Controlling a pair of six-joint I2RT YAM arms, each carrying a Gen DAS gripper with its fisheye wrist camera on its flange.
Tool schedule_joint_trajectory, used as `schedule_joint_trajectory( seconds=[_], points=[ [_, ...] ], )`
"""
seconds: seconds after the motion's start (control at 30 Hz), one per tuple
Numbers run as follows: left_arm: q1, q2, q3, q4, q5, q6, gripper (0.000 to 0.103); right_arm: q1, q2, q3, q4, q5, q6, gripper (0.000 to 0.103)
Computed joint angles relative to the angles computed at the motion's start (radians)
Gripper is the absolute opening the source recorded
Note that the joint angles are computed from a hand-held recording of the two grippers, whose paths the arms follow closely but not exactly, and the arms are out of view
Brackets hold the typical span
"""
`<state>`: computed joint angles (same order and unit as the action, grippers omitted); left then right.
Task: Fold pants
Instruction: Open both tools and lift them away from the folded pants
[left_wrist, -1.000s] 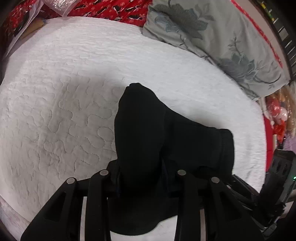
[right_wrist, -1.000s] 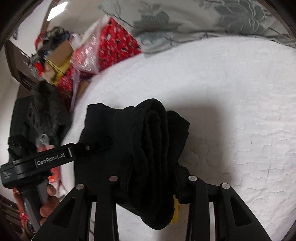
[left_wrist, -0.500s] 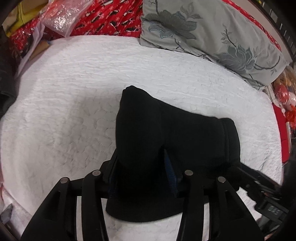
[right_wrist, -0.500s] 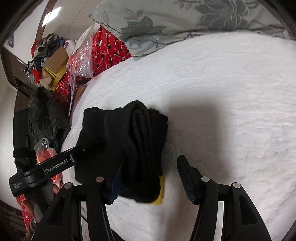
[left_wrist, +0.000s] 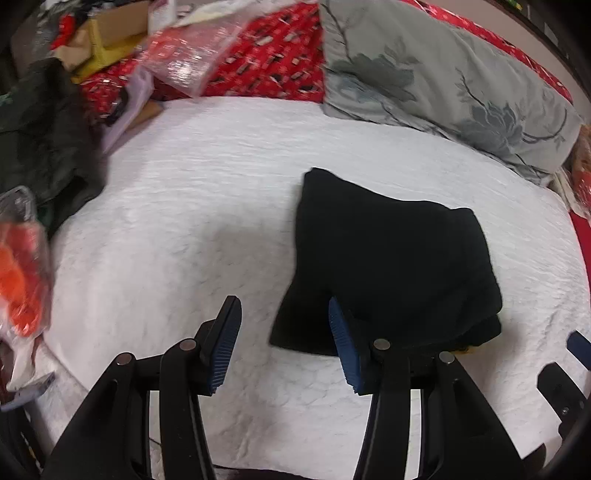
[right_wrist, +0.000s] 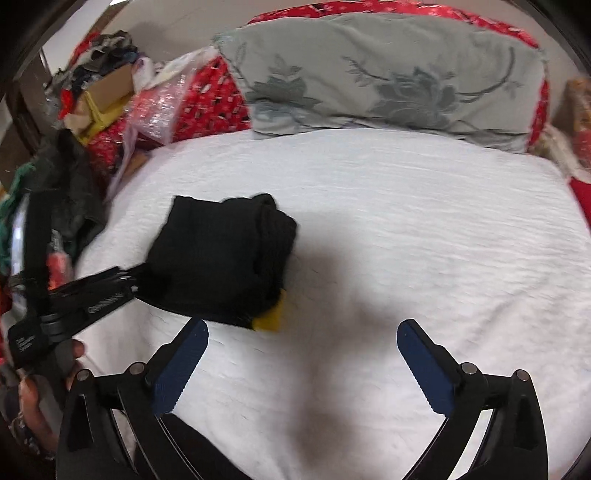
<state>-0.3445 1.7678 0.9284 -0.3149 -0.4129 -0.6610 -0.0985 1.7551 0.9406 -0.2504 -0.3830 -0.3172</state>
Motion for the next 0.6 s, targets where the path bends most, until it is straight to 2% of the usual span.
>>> schedule_joint_trajectory(
  seconds=[0.17,0.4,0.6],
  points=[
    [-0.052,-0.053,-0.076,0.008,-0.066,-0.075,0.048,-0.013,-0.054,-0.084,0.054,0.025,-0.005,0.103],
    [-0.099,-0.084,-0.094,-0.050,-0.045,-0.141,0.048,-0.034,-0.203,-0.211,0.125,-0.004,-0.033,0.103],
    [-0.133,-0.090,-0.084,-0.091,-0.048,-0.187,0.048,-0.014,-0.314,-0.286,0.163,0.069,-0.041,0.103]
  ],
)
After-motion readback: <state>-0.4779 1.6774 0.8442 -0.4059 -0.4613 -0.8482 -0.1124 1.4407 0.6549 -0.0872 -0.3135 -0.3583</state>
